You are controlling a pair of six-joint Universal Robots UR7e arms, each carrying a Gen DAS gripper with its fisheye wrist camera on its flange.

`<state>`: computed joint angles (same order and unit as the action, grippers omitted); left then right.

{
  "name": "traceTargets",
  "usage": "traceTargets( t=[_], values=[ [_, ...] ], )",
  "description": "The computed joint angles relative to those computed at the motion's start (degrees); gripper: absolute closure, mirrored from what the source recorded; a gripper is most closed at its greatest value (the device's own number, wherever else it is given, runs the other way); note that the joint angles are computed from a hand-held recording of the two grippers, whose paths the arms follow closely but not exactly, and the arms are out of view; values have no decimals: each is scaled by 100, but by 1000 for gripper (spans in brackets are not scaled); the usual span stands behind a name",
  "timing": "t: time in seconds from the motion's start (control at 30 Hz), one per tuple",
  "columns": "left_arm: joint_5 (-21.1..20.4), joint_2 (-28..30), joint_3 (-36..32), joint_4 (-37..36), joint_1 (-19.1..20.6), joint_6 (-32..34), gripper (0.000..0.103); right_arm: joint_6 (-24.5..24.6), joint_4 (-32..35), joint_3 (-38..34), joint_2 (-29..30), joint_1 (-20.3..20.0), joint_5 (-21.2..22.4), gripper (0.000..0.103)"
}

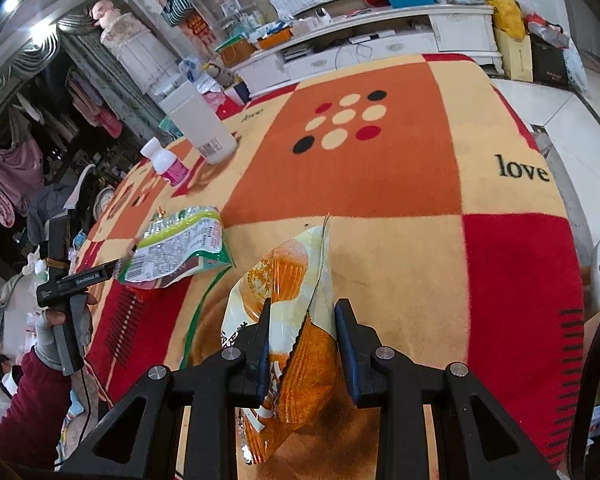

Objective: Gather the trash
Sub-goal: 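Lift the orange packet and cake bag and carry them toward the black bin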

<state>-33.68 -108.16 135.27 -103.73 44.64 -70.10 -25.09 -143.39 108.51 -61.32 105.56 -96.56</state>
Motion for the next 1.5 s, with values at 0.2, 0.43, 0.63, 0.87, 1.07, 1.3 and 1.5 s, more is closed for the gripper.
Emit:
traceTargets(
  t=[0.2, 0.43, 0.63, 0.87, 1.07, 1.3, 1.5],
  values=[
    [115, 122, 27, -444, 159, 407, 35, 116, 39, -71, 152, 51, -162, 71],
    [322, 56, 180, -557, 62, 209, 39, 331, 171, -44, 220, -1, -179, 58],
    [428, -319, 137, 501, -429, -797, 90, 88, 30, 155, 53, 32, -104, 73],
    [346, -293, -77, 2143, -991, -2015, 92, -81, -193, 409, -269, 23, 80, 77],
    [195, -423, -5, 2658, -1369, -2677, 93, -93, -223, 534, -542, -26, 241, 77],
    [55, -424, -7, 3140, -1763, -3257, 93, 253, -372, 594, -600, -95, 243, 45],
    [23, -311, -98, 3481, -2201, -3600, 96, 408, -332, 578, -475, -104, -74, 30]
  ],
)
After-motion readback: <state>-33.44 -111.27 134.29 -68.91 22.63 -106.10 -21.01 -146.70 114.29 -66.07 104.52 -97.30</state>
